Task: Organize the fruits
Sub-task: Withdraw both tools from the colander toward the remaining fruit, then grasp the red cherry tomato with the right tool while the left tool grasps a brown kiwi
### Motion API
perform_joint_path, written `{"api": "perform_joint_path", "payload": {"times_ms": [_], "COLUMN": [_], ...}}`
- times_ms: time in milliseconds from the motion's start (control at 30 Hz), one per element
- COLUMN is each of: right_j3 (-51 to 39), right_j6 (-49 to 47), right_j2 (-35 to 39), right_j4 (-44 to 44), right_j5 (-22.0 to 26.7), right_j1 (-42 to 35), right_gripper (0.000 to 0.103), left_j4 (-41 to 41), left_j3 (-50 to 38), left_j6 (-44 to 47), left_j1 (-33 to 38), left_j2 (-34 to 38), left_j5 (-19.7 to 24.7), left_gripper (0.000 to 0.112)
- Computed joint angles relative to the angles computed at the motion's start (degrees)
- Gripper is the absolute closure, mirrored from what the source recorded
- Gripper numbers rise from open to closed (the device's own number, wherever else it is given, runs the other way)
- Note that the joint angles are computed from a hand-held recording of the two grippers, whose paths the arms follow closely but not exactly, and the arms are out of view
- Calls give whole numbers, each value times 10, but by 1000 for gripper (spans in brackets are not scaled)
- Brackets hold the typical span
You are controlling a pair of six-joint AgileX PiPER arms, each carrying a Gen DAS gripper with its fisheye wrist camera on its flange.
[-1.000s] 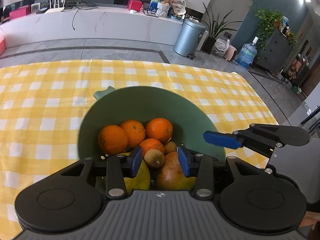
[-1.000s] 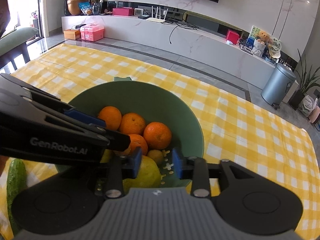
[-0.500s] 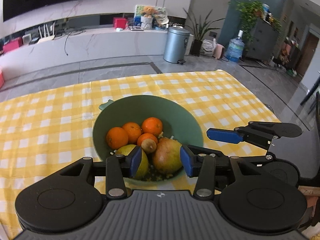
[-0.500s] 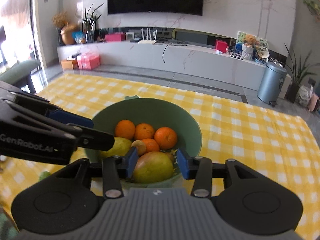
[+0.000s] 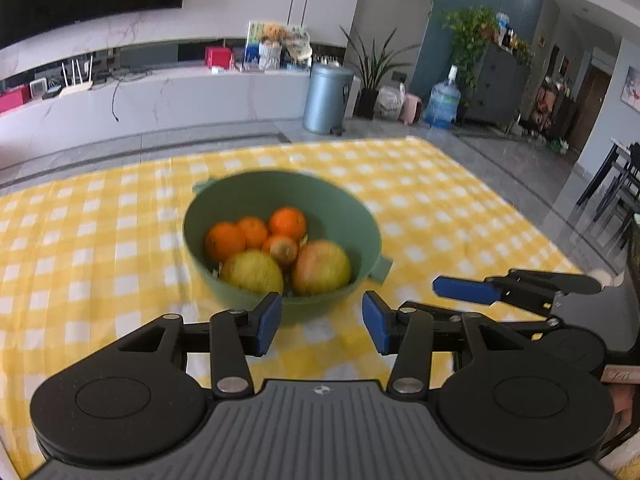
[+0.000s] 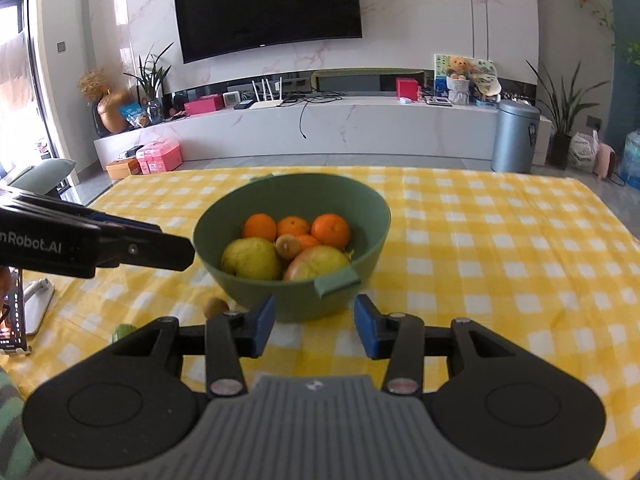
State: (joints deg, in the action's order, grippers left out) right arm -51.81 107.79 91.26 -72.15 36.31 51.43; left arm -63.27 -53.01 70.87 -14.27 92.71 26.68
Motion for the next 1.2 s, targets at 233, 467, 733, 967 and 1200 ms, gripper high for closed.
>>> {"api": "perform_joint_path", "payload": {"times_ms": [233,467,733,967,1200], "right_j3": [26,29,11,-7,-29], "right_j6": [63,73,41,-10,-87], "right_j2": [13,35,69,92,111], "right_j4": [-15,-17,-29,-1,76], "right_j5": [-23,-58,-76,-117,-129], "right_j1": [21,27,37,19,6], "right_gripper": [62,62,62,63,75], "left_j4": [12,45,51,58,49], "left_j3": [28,50,53,51,50], "left_j6": [22,14,19,11,21], "left_j1": [19,21,22,24,23], "left_j2": [10,24,41,50,54], "left_j5": [7,-7,-1,0,6], "left_gripper": [57,57,60,62,62]}}
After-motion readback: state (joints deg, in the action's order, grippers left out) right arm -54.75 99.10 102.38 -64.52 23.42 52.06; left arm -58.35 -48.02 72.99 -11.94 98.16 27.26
